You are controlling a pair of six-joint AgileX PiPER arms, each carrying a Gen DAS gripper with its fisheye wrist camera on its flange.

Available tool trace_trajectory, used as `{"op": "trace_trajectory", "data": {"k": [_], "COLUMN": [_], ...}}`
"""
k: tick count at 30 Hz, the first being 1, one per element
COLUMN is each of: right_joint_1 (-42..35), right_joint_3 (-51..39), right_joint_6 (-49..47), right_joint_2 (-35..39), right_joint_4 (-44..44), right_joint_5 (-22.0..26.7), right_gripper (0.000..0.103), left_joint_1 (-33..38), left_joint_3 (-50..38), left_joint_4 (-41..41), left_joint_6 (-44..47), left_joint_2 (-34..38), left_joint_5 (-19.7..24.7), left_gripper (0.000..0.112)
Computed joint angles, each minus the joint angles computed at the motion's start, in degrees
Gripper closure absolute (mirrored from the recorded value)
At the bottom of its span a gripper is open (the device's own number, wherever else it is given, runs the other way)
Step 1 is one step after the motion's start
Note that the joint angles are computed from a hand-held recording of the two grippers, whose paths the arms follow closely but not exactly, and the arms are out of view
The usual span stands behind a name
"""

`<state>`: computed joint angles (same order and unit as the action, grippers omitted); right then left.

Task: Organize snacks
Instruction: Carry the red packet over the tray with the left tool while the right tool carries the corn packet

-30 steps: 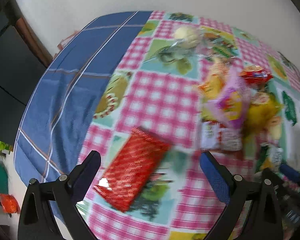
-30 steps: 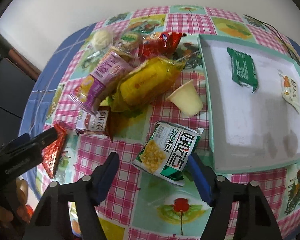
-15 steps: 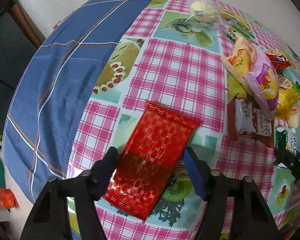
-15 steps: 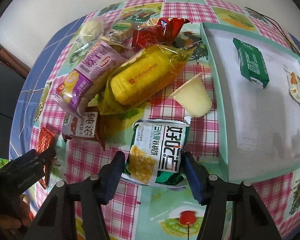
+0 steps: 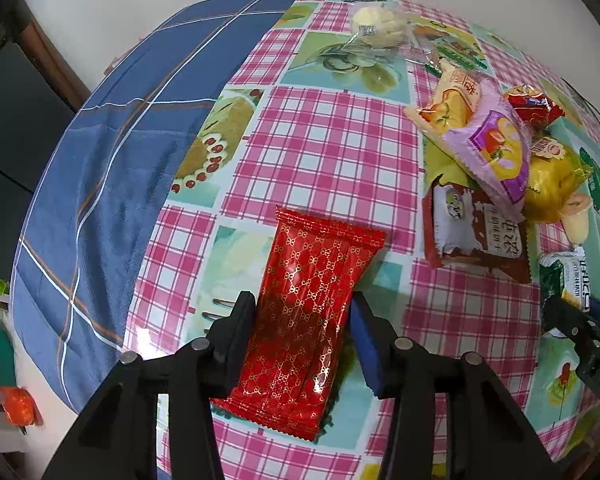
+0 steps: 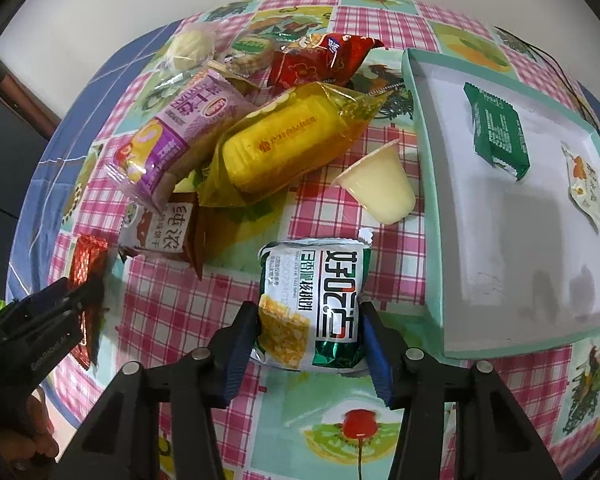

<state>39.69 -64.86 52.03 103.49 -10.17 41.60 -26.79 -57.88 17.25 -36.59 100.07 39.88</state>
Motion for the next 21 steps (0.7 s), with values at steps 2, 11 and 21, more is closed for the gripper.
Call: {"op": "trace_trajectory", "data": {"k": [2, 11, 21], "right_joint_1": [-0.1, -0.6, -1.9], "right_joint_3": [0.1, 3.2, 6.4], "right_joint_6": [-0.5, -2.3, -2.6], "right_joint_2": [-0.2, -4.6, -11.3], "right_joint_4": [0.6, 3.2, 3.3], "right_joint_5": [0.0, -1.1, -2.1], "right_gripper": [0.05, 0.05, 0.05], "left_joint_1": [-0.9, -0.6, -5.1], "left_joint_3": [0.3, -0.8, -8.2], "left_joint_4": [0.0, -3.5, -3.8], "left_joint_6": [-1.1, 1.6, 0.9], "left_joint_2": [-0.4, -5.1, -7.4], "left_joint_5": [0.0, 2.9, 8.7], "left_gripper": [0.064, 0.064, 0.064]}}
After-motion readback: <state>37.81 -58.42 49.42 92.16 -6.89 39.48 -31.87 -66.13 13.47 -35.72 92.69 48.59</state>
